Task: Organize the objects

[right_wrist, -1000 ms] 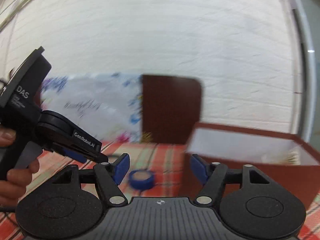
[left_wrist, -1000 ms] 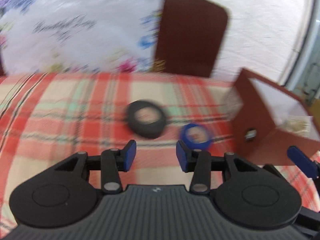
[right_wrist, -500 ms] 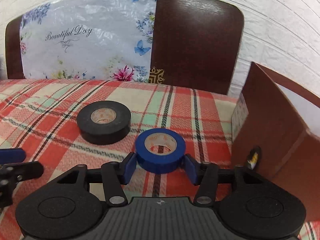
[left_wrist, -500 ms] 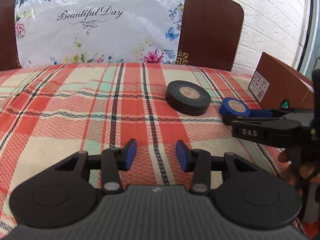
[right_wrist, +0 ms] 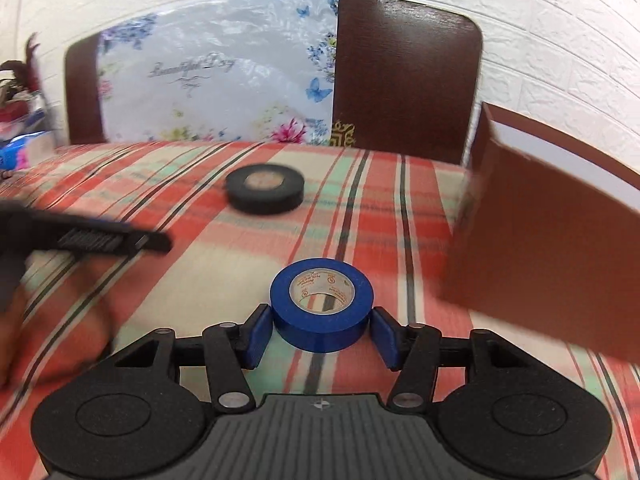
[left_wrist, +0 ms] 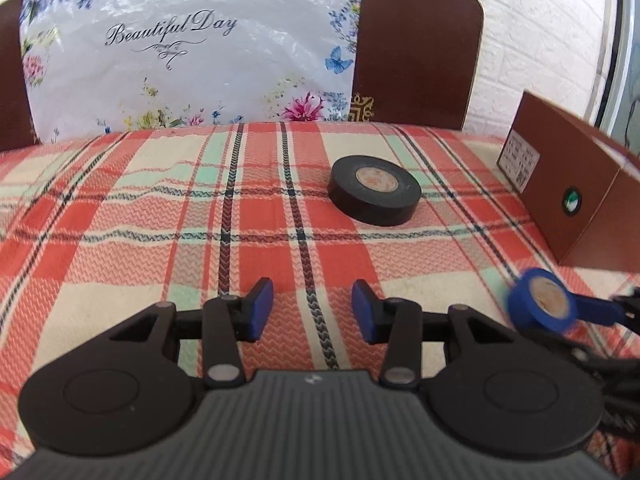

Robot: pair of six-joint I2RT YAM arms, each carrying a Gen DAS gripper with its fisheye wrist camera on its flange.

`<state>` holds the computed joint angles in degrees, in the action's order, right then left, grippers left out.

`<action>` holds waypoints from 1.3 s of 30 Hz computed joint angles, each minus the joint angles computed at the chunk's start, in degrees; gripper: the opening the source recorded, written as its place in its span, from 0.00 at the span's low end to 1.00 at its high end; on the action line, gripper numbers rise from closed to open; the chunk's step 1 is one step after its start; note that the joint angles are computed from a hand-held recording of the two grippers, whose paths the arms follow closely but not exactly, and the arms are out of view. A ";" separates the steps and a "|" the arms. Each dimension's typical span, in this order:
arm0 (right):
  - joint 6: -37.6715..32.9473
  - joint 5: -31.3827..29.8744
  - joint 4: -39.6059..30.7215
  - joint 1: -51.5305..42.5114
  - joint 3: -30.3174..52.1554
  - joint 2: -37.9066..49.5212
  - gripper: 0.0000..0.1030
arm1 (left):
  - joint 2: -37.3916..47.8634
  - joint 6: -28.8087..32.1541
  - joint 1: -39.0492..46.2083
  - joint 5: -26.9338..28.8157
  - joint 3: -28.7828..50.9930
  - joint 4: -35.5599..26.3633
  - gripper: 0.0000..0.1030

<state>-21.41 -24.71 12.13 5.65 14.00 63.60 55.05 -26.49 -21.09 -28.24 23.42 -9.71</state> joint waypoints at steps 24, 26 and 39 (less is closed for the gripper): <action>-0.20 -4.33 -2.23 -6.12 -3.61 -5.09 0.48 | 19.05 -10.67 -10.09 21.26 23.47 -15.23 0.23; 0.89 -5.51 -1.48 -6.95 -4.35 -6.69 0.48 | 18.04 -9.88 -11.89 18.95 24.26 -16.13 0.23; 7.04 -7.63 18.80 -15.56 -3.02 -6.68 0.49 | 26.83 -0.72 -16.59 13.81 45.03 -16.80 0.21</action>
<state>-14.36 -32.34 30.93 -9.91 10.98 56.92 81.88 -27.20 -37.69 -14.43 68.45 -26.50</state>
